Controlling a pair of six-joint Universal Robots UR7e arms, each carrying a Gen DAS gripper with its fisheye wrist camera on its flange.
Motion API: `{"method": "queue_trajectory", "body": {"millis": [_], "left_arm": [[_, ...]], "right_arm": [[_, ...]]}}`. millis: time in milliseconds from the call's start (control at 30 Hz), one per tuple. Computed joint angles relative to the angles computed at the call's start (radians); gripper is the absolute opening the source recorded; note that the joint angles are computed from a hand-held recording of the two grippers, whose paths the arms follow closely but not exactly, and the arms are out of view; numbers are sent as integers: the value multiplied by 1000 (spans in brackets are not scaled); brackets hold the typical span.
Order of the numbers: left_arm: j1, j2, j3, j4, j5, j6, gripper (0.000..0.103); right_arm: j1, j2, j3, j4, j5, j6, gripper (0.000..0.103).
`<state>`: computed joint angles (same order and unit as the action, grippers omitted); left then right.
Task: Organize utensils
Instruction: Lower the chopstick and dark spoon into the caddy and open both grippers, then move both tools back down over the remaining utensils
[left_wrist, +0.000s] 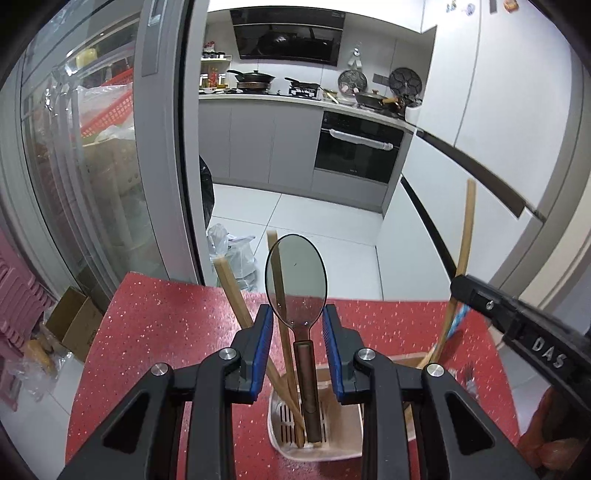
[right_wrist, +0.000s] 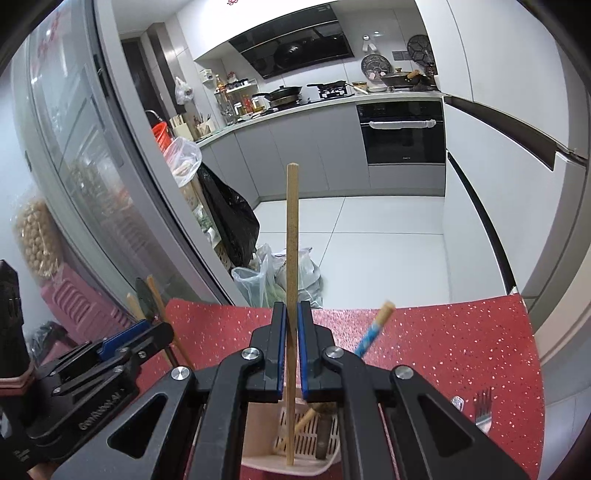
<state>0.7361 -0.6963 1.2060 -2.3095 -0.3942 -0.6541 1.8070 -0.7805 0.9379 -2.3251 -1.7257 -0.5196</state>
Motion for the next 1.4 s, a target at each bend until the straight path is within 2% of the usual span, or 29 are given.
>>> {"method": "queue_trajectory", "body": {"millis": [200,367,467,633,767,833,867,900,1067,1133,1167,1200,1267,1400], "left_arm": [[-7,-15,30,84,-5,-58,50],[-10,-29,34,186,-19,-125,50],[-13,-31,28,265,-16,-167,50],[-12,-45,27,366,-48,-234,50],[-24,-64,57,379,-42,-239,50],[-26,-71,66,390,-46,-247,50],[-27,-76,67,408,-56,-263,50],[-27,-80,70,419,-60,-276,50],[-40,-115,118,438,-79,-332,50],[-48,-126,135,443,-83,-341,51],[-54,-134,147,456,-85,-356,71],[-60,-141,157,469,-84,-375,102],[-76,-158,187,501,-56,-436,103],[-85,-188,231,514,-105,-480,103]], "right_arm": [[-12,-64,94,-16,-4,1,7],[-24,-99,143,16,-35,14,7],[-32,-101,138,56,-49,24,7],[-42,-84,88,172,-55,87,7],[-47,-81,67,229,-62,122,9],[-47,-80,59,251,-69,135,25],[-49,-80,57,257,-69,142,43],[-50,-84,61,253,-64,149,51],[-56,-109,81,244,-53,174,51],[-59,-123,92,249,-54,182,55],[-63,-136,105,249,-52,186,58],[-66,-145,113,251,-51,190,62],[-74,-170,140,256,-56,203,68],[-92,-223,208,268,-90,226,76]]}}
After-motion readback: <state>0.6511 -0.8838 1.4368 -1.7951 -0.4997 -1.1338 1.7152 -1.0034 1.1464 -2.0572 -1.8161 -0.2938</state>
